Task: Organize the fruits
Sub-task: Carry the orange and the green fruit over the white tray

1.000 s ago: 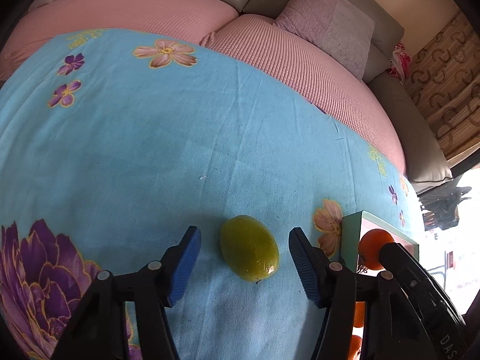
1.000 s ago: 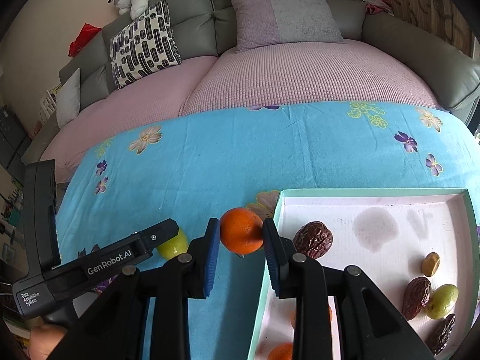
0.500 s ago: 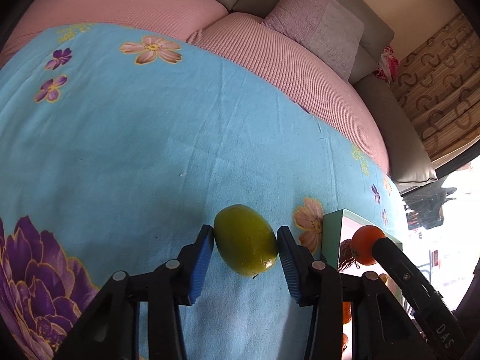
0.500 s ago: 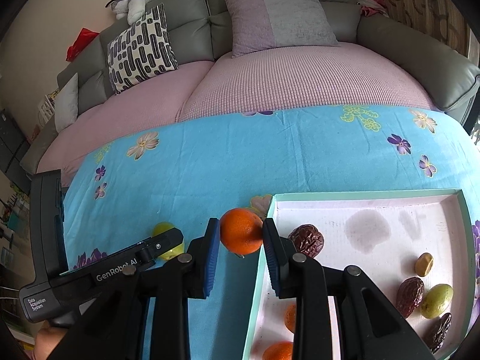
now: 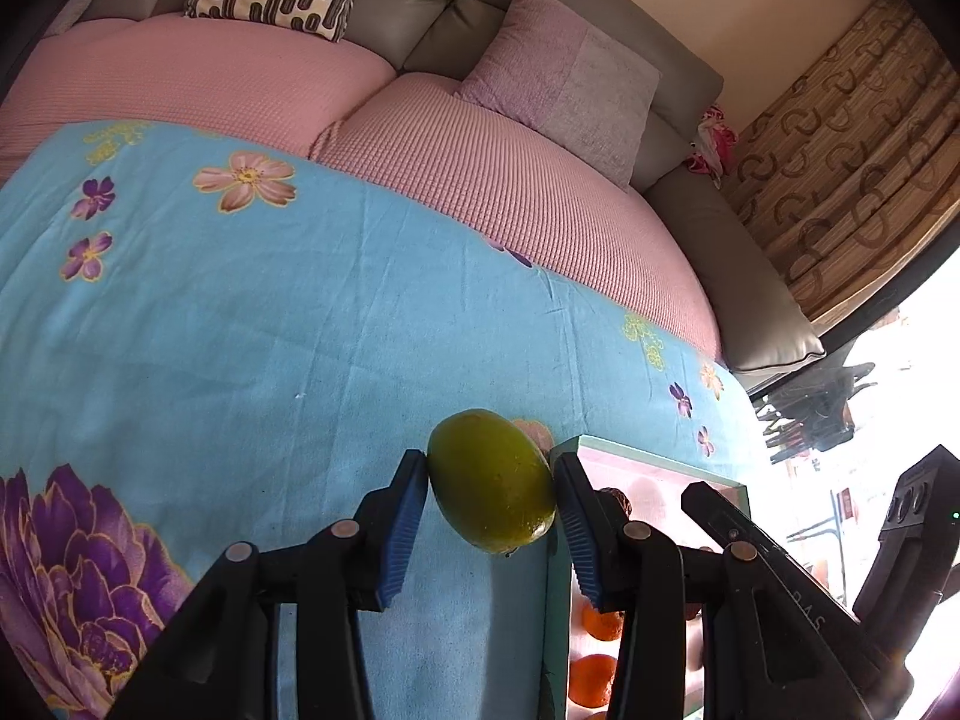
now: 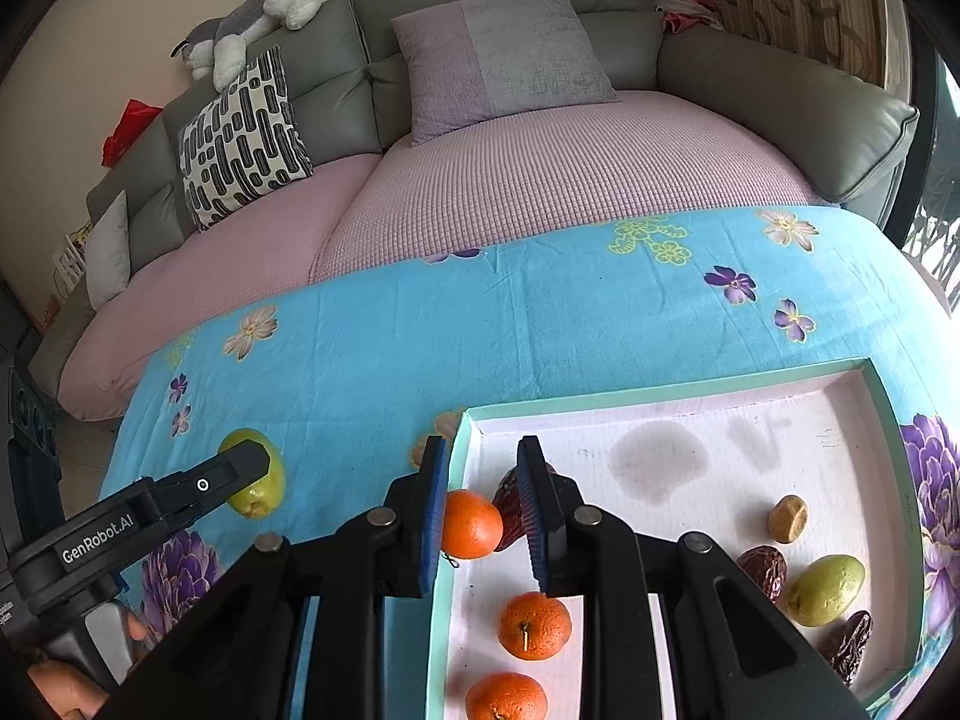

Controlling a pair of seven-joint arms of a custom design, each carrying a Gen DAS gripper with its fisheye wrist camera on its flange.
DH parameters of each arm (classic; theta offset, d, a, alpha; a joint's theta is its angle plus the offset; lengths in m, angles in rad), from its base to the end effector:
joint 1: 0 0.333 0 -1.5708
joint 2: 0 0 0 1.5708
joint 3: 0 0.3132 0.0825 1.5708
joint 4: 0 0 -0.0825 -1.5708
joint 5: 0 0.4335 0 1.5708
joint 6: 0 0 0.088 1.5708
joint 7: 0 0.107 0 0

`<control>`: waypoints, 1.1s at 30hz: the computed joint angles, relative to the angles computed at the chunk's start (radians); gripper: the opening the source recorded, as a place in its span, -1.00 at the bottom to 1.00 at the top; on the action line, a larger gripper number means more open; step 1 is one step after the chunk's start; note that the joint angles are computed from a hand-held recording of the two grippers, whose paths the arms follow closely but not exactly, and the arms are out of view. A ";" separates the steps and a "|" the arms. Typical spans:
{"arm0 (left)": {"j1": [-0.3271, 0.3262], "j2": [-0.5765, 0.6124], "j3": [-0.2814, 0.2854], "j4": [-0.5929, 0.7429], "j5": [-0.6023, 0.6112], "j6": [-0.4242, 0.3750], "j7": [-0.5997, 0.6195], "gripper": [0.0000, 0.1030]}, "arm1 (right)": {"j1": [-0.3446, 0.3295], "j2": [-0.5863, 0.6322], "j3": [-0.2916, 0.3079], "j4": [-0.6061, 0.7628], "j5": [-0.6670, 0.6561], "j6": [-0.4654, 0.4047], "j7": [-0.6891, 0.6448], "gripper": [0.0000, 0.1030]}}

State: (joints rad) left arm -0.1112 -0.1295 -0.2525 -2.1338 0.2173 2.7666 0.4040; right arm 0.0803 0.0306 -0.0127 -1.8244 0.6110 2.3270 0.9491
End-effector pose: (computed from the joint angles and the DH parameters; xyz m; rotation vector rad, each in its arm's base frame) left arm 0.5626 -0.2294 0.5266 -2.4394 1.2536 -1.0798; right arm 0.6570 0.0546 0.5489 -2.0206 1.3839 -0.1770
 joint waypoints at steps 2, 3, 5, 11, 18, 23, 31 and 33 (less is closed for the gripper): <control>-0.003 0.008 -0.003 0.012 0.005 -0.008 0.003 -0.10 | -0.006 0.010 -0.005 0.009 0.004 -0.010 0.014 -0.53; -0.006 0.013 -0.003 0.017 0.004 -0.011 0.005 -0.10 | -0.010 0.014 -0.006 0.013 0.002 -0.015 0.022 -0.53; -0.011 0.017 0.002 0.018 -0.006 -0.015 0.010 -0.10 | -0.014 0.020 -0.006 0.018 -0.004 -0.019 0.032 -0.53; -0.009 0.003 0.005 0.000 -0.012 -0.007 -0.001 -0.10 | -0.016 0.028 0.002 0.018 -0.033 -0.024 0.052 -0.53; -0.035 0.040 0.007 0.037 -0.068 -0.002 0.084 -0.10 | -0.024 0.017 -0.007 0.005 -0.071 0.025 0.109 -0.53; -0.074 0.106 0.008 0.108 -0.091 -0.003 0.175 -0.10 | -0.039 0.025 -0.027 0.010 -0.235 0.082 0.286 -0.53; -0.155 0.248 0.024 0.266 -0.114 -0.056 0.314 -0.10 | -0.074 0.019 -0.038 0.015 -0.254 0.116 0.348 -0.53; -0.174 0.276 0.033 0.295 -0.104 -0.065 0.331 -0.10 | -0.078 0.025 -0.037 0.022 -0.245 0.106 0.345 -0.53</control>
State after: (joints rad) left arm -0.2853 0.1461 -0.2196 -1.8385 0.1133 2.7014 0.7354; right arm 0.0021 0.0553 -0.0495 -1.8027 0.3663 2.4333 1.2940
